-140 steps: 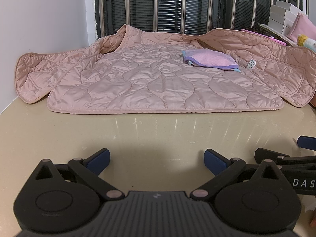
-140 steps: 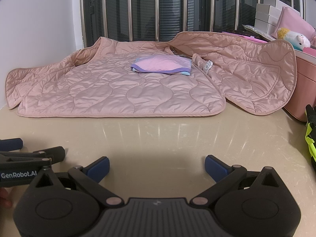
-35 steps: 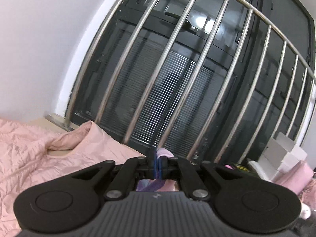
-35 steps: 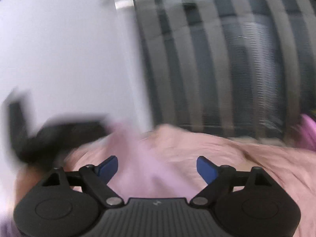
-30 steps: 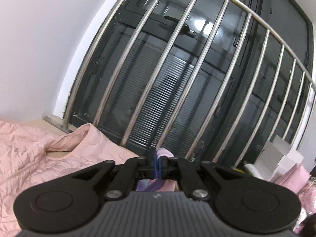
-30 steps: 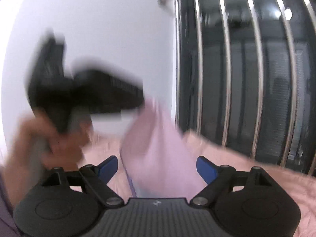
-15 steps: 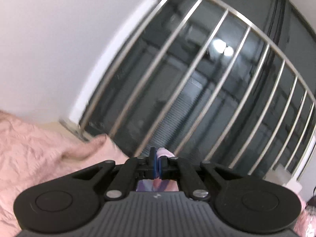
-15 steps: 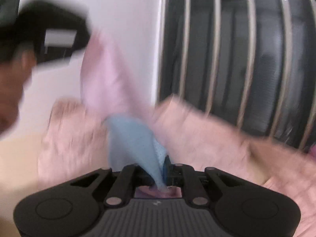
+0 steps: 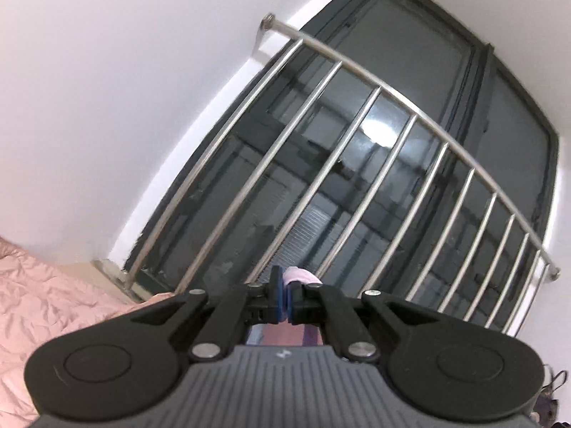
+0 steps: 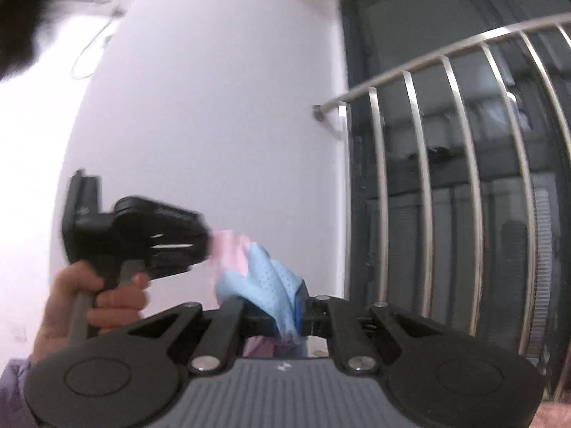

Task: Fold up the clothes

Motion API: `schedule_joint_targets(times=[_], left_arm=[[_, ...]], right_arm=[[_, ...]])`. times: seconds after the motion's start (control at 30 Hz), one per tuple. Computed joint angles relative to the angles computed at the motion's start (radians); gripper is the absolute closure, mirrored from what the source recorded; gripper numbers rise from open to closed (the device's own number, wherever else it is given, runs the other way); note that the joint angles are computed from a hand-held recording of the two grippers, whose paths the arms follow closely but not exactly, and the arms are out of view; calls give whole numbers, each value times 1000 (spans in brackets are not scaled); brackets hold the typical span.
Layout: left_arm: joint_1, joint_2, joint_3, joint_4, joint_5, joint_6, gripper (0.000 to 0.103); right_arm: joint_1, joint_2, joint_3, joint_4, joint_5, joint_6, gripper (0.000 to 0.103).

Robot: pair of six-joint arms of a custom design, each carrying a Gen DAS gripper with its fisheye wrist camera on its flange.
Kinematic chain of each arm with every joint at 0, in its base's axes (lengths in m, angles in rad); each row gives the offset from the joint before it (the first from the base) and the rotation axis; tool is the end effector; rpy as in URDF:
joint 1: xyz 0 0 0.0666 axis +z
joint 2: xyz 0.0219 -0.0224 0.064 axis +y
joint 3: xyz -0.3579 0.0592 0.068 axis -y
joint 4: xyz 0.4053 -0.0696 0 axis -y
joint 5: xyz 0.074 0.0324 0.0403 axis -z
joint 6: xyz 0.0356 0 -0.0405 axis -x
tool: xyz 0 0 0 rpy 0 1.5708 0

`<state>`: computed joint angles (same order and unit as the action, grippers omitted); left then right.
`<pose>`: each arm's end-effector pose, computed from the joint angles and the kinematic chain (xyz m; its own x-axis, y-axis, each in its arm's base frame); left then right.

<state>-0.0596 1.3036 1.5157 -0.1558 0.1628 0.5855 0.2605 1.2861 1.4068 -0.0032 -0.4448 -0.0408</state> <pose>0.4969 -0.0358 0.5850 -0.0749 -0.5418 -0.8372 0.2147 0.8111 -0.5441 0.4739 0.1418 0.5542 0.0869 0.0613 -0.9943 -0.6495 0.7603 -0.0099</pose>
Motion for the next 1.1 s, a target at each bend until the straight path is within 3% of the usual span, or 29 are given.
schedule_joint_targets(times=[0.03,0.1,0.2,0.3,0.4,0.43,0.5,0.57,0.63,0.7,0.73,0.77,0.83,0.9,0.93,0.97,1.0,1.1], left_arm=[[-1,20,23,-36,8,-1,102],[-2,61,72,-110,22,-1,102],[-8,98,114,-164,31,-8,102],[-12,96,109,-154,24,-20,102],[-14,95,108,-149,18,-24,102],[-15,95,108,-148,17,-25,102],[-16,96,108,-145,11,-29,102],[-27,113,121,-154,-21,-52,102],[-42,165,172,-218,-53,-95,101],[-61,241,249,-324,-75,-165,101],[-71,290,301,-394,-85,-209,99],[-81,338,353,-463,-104,-252,96],[-104,409,428,-574,-204,-325,87],[-124,483,509,-679,-301,-377,67],[-120,493,521,-697,-311,-364,60],[-115,500,530,-711,-319,-349,47],[-107,494,524,-707,-314,-329,41],[-82,473,504,-685,-273,-298,37]], right_arm=[[-3,13,1,2,46,-24,93],[-8,46,37,-90,133,-51,93],[-17,111,98,-210,146,-37,93],[-33,116,94,-205,5,-21,94],[-52,93,88,-248,-186,81,98],[-55,73,67,-232,-203,76,98],[-68,54,24,-114,-192,-14,98],[-73,57,3,-46,-75,-124,98],[-60,94,31,-100,127,-147,98],[-39,163,97,-219,345,-135,89],[-30,207,142,-290,442,-151,73],[-21,257,202,-394,514,-158,63],[-2,367,345,-609,639,-156,62],[14,415,410,-717,716,-92,62],[15,418,420,-735,722,-66,61],[11,409,424,-741,699,-44,59],[5,394,413,-725,649,-24,57],[0,318,332,-663,395,124,30]])
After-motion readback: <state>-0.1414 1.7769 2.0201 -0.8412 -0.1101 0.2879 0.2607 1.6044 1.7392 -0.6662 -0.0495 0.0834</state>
